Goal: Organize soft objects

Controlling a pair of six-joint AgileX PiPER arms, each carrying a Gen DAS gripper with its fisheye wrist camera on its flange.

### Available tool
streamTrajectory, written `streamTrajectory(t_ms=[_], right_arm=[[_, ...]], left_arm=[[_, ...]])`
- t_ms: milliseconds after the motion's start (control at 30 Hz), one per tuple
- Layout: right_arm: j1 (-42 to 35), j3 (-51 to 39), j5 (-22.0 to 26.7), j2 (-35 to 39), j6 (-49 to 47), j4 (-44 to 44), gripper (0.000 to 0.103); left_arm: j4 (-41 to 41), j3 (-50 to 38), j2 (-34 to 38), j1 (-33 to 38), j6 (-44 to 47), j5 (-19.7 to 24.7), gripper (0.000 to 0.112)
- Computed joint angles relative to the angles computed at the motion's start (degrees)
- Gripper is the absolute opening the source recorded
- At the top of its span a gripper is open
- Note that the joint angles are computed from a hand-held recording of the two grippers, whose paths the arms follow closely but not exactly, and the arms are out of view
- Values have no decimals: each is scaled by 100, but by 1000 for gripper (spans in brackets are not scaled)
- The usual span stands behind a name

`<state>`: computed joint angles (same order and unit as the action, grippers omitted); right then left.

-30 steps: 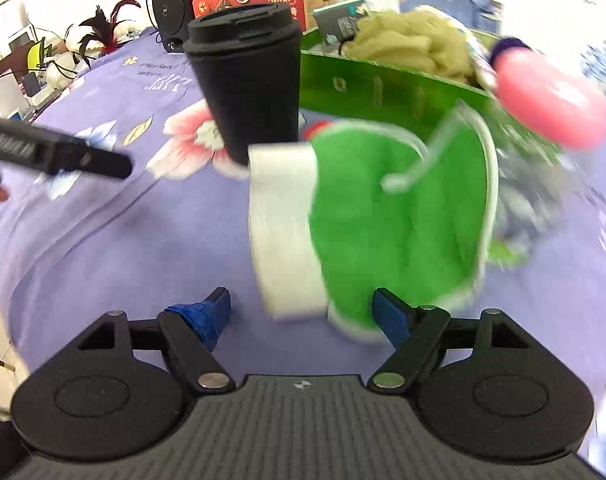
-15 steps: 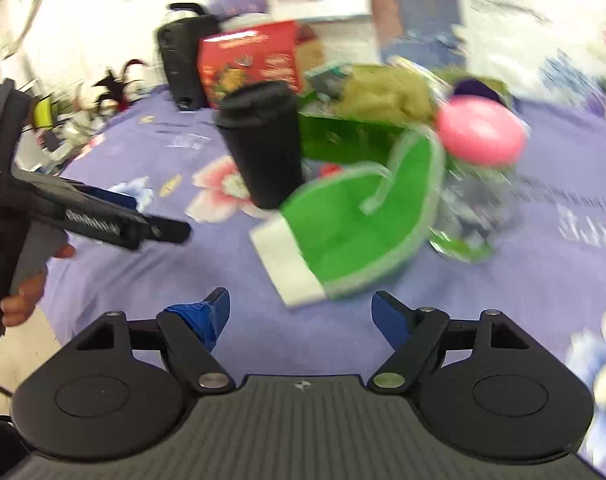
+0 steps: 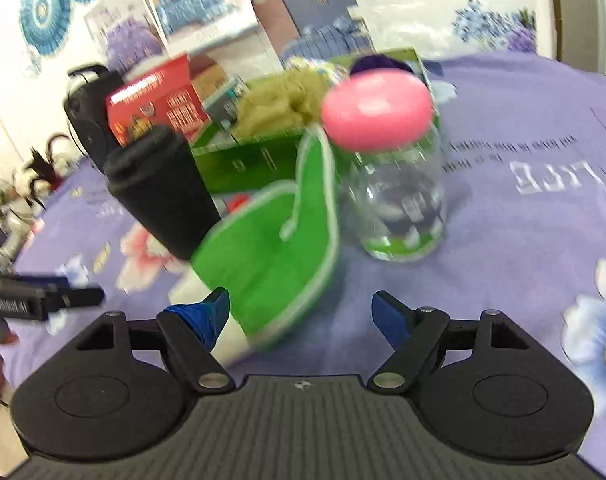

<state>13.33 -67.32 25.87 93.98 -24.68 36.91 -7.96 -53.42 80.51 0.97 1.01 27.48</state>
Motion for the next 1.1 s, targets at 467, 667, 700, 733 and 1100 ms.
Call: streamTrajectory(t_ms=[467,667,700,733,1100], right_arm=[[-357,-507,2713,951,-3387,3916,66],[-111,-100,3636,536,-3403,3813,65],[-94,14,3514,358,-3335,3693,65],[-101,148,3324,154,-3271,3615,65],[367,-998,1887,340,-1479,588,65]], left_arm=[[370,-82,-212,644,-124,132,102],[549,-118,-429,978,-121,178,102],[495,-107,-453,999,-68,184,102],[444,-94,-464,1002,-18,194,102],[-175,129,-548,1005,551,259,102]])
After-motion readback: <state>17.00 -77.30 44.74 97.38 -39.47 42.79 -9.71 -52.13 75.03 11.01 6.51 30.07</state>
